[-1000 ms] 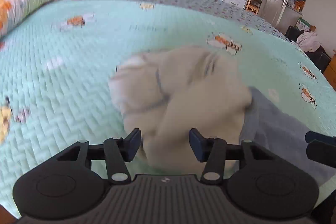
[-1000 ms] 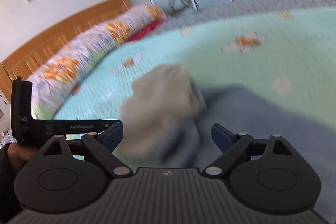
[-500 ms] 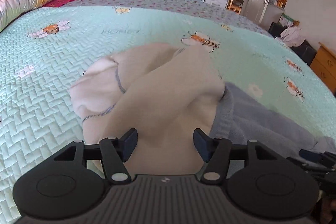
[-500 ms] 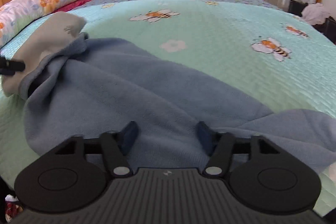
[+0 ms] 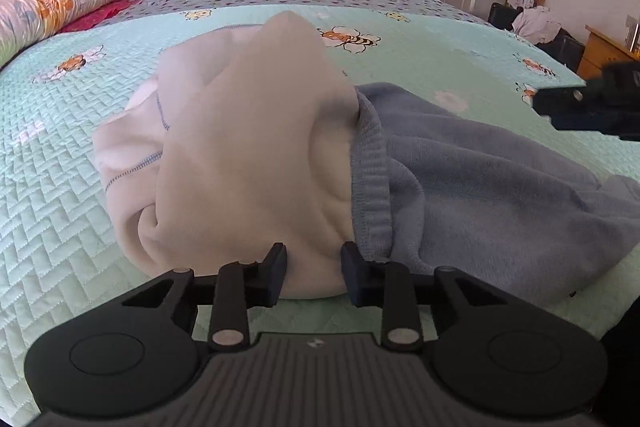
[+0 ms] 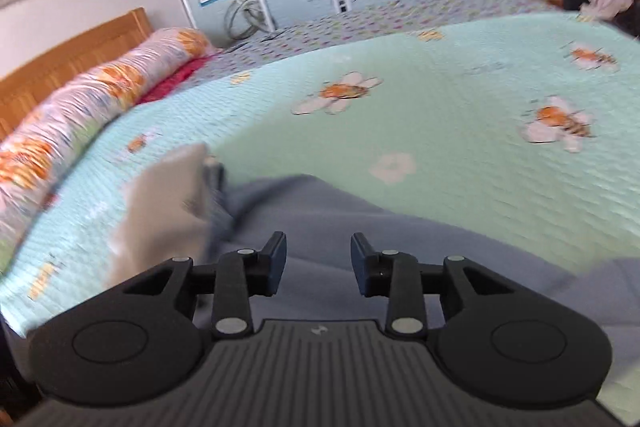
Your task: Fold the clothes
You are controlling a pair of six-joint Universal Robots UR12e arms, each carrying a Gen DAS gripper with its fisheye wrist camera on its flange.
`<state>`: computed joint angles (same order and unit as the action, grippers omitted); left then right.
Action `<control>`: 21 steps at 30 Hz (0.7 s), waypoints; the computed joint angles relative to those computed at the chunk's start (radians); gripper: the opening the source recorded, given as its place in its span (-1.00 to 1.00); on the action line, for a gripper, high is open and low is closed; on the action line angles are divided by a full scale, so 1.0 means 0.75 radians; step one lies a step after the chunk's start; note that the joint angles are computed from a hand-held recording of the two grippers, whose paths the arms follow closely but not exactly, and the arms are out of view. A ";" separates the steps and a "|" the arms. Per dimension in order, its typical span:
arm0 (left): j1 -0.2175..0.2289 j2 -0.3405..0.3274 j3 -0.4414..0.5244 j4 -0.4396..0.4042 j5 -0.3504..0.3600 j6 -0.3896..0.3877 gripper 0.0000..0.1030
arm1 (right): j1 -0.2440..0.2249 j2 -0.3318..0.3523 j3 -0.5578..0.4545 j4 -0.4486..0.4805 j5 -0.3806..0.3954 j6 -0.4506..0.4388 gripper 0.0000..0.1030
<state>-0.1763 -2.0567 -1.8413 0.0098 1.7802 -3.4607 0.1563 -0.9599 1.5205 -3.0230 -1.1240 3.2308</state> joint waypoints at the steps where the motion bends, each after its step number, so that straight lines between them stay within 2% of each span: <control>1: 0.001 -0.002 -0.007 0.021 -0.007 -0.023 -0.36 | 0.008 0.023 -0.051 0.049 0.038 0.036 -0.29; 3: -0.001 -0.009 -0.018 0.068 -0.007 -0.049 -0.35 | 0.030 0.081 -0.161 0.149 0.085 0.100 -0.29; 6: -0.003 -0.024 -0.025 0.130 0.004 -0.053 -0.32 | 0.073 0.168 -0.323 0.282 0.104 0.177 -0.29; 8: -0.006 -0.033 -0.026 0.162 0.015 -0.040 -0.30 | 0.105 0.226 -0.426 0.352 0.071 0.188 -0.20; 10: -0.003 -0.039 -0.030 0.191 0.011 -0.035 -0.27 | 0.131 0.271 -0.510 0.465 0.011 0.168 0.02; 12: 0.004 -0.044 -0.037 0.223 -0.003 -0.035 -0.25 | 0.147 0.310 -0.573 0.568 -0.021 0.177 0.07; 13: 0.009 -0.047 -0.042 0.242 -0.015 -0.037 -0.23 | 0.144 0.300 -0.545 0.561 -0.014 0.152 0.07; 14: 0.014 -0.049 -0.046 0.260 -0.027 -0.040 -0.22 | 0.141 0.290 -0.507 0.527 -0.007 0.133 0.02; 15: 0.020 -0.049 -0.053 0.277 -0.042 -0.047 -0.21 | 0.137 0.279 -0.471 0.494 0.001 0.113 -0.34; 16: 0.025 -0.050 -0.057 0.287 -0.053 -0.059 -0.21 | 0.134 0.270 -0.435 0.462 0.008 0.094 -0.62; 17: 0.029 -0.050 -0.058 0.294 -0.063 -0.072 -0.21 | 0.126 0.248 -0.381 0.410 0.017 0.082 -0.69; 18: 0.032 -0.049 -0.059 0.298 -0.072 -0.088 -0.21 | 0.115 0.222 -0.326 0.365 0.026 0.089 -0.87; 21: 0.029 -0.040 -0.067 0.336 -0.061 -0.131 -0.20 | 0.073 0.149 -0.170 0.202 0.062 0.151 -0.93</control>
